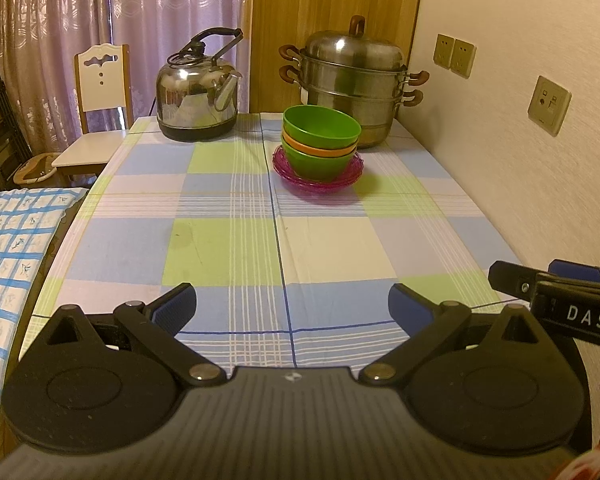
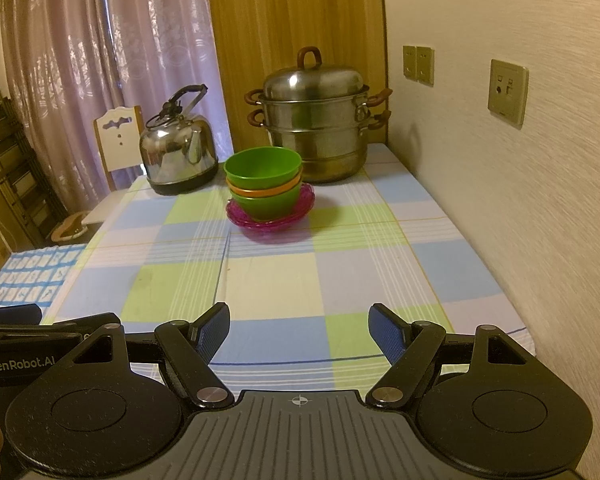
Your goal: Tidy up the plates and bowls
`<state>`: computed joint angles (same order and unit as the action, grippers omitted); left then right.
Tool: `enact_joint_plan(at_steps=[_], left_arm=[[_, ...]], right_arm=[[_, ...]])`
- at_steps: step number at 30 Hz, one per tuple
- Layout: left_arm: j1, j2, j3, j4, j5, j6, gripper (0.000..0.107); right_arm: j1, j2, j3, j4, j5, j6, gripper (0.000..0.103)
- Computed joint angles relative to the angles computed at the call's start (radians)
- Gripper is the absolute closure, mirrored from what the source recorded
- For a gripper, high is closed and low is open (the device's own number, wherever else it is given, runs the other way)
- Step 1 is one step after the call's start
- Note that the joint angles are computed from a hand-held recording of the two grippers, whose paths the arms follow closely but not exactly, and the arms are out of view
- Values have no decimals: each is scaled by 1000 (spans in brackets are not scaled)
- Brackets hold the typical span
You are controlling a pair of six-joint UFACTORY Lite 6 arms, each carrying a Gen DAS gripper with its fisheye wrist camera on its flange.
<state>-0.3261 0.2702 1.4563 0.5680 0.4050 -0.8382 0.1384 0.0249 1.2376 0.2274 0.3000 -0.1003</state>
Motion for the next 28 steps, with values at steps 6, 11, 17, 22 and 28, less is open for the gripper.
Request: enact_joint_plan(at_steps=[6,11,17,22,28], left_arm=[[-5,2,3,7,3,-9,5],[-5,3,4,3,3,-5,5],[-5,2,-2,5,-1,-9,5],[-5,-1,-10,15,-9,-14,5],[-11,-3,-37,56,-30,-66,5]], right_arm=[[-1,1,1,6,0,-6,27],[-1,1,0,5,0,-5,27],[-2,0,-3,9,-2,-9,27],[-2,0,-3,8,-2,-8,27],[-2,-1,-8,14,-5,-12,27]])
